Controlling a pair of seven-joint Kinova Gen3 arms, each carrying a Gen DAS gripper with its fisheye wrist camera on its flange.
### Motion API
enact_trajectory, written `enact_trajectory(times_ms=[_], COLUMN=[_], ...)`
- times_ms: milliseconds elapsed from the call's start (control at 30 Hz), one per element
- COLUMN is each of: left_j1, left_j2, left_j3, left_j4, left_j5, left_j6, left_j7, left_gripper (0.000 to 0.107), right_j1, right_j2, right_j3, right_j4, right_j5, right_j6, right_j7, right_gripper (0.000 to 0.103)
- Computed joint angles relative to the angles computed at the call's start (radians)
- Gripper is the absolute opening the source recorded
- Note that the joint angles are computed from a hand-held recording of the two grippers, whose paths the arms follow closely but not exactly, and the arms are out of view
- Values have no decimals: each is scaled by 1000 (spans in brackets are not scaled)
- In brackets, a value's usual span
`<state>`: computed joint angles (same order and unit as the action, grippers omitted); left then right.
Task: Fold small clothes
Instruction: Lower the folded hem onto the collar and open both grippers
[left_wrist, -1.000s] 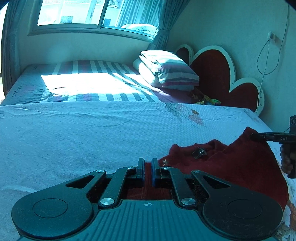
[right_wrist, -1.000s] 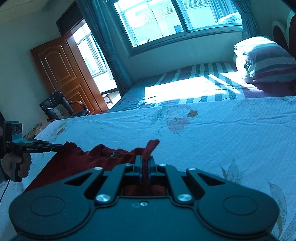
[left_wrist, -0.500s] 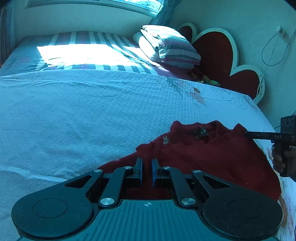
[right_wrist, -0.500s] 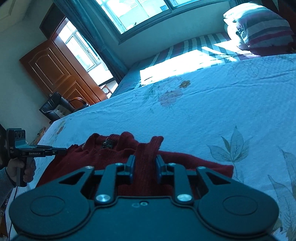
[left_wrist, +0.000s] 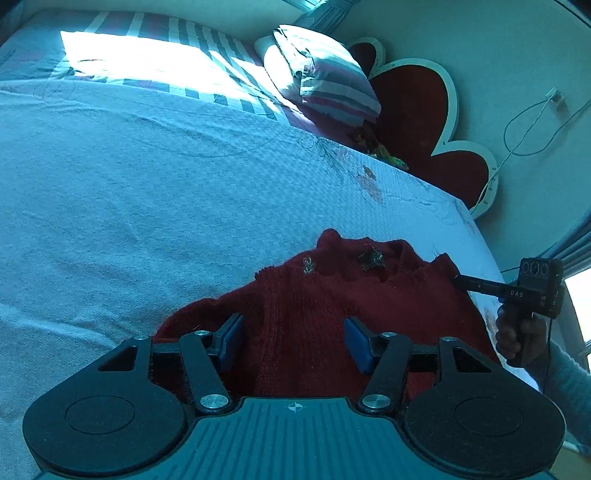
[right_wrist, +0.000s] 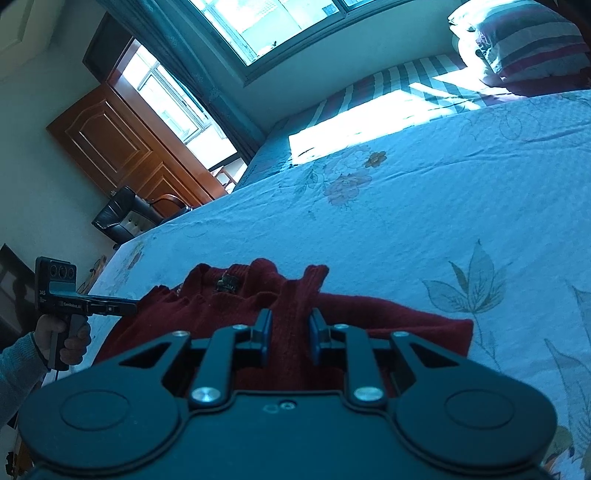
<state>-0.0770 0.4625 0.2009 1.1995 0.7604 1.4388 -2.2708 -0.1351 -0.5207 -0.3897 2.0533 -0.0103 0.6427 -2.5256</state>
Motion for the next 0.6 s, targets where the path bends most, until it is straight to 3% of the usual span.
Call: enact_trajectory(times_ms=[33, 67, 100, 200, 267, 333, 400, 467, 600], left_j1=[2, 23, 59, 139, 120, 46, -46, -83, 5], left_j2=[3, -4, -24, -115, -171, -214, -236, -237, -214], left_j3=[-12, -43, -89, -143, -114, -48, 24, 37, -43], left_j4=[8, 25, 54, 154, 241, 321, 356, 354, 301], left_j5=[19, 26, 31, 15, 49, 123, 204, 274, 274], left_j6=[-4, -23, -59, -181, -263, -323, -337, -328, -355], left_j7=[-3, -22, -57, -179, -260, -342, -396, -414, -374], left_gripper=[55, 33, 3, 3, 2, 2, 2, 2, 2], right_j1=[-4, -6, -9, 23, 31, 22, 61, 97, 158], right_j2=[-1, -3, -3, -1, 6, 3, -18, -42, -55], right_j3=[3, 5, 11, -12, -26, -33, -89, -130, -165], right_j4=[2, 4, 7, 7, 3, 2, -19, -37, -64], right_j5=[-1, -1, -1, 15, 26, 39, 84, 123, 164], right_j6=[1, 1, -2, 3, 6, -1, 16, 21, 25], right_j7=[2, 4, 8, -8, -14, -4, -14, -17, -11], right_gripper=[22, 21, 19, 14, 9, 6, 6, 6, 6])
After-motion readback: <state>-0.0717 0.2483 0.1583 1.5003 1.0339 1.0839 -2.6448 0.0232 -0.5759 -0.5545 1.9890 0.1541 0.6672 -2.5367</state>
